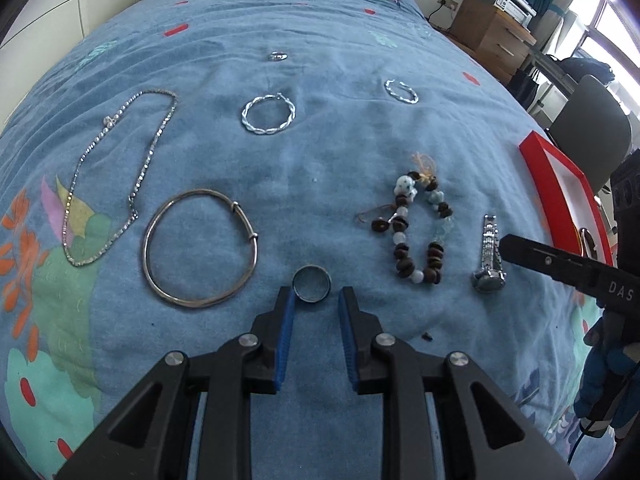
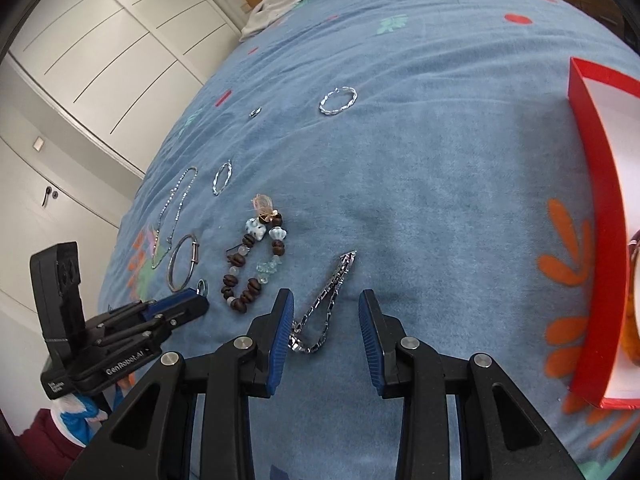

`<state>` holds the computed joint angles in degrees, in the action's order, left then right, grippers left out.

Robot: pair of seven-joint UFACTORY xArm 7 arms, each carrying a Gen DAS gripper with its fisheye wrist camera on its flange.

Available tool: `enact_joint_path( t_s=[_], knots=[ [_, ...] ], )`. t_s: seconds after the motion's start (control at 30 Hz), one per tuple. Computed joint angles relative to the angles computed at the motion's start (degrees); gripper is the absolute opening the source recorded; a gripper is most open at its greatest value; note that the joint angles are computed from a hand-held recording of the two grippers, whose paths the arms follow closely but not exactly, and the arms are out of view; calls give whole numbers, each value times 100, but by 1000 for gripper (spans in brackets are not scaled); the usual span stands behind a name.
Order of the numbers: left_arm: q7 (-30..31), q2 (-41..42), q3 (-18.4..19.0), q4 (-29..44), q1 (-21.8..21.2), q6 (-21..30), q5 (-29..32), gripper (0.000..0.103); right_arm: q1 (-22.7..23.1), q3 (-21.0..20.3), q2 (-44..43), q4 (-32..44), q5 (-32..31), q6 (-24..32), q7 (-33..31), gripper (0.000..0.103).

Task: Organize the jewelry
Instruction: 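Grasp the silver watch with the right tool while the left tool grasps the small silver ring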

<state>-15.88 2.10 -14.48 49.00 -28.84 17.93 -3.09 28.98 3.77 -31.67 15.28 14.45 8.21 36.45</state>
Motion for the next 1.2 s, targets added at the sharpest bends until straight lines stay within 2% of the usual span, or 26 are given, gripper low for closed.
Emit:
enact_joint_path(
  t_s=[0.1, 0.3, 0.43, 0.63, 0.8, 0.9, 1.2],
  knots=[
    [-113, 58, 12, 29, -6, -22, 68, 22, 169, -184, 162, 87, 79, -70, -139, 34],
    [-229, 201, 27, 109, 2, -65, 64, 22, 276, -220, 501, 240, 219, -192, -286, 34],
    [-483, 280, 58, 138, -19, -151, 187, 22, 176, -107, 639, 295, 188, -184, -287, 22],
    [-1079, 262, 140, 89, -113, -245, 812, 19, 217, -105, 737, 302, 222, -275, -349, 6],
    [-1258, 83, 86, -17, -115, -253, 945, 19, -82, 270, 575, 211, -18, -344, -75, 5],
    [-1264, -60, 48, -94, -97, -253, 896, 19, -118, 348, 412, 151, -146, -370, 50, 5],
    [-1265, -802, -81, -408, -73, -184, 818, 19, -506, 965, -505, 195, -736, 332, 738, 5]
  ],
)
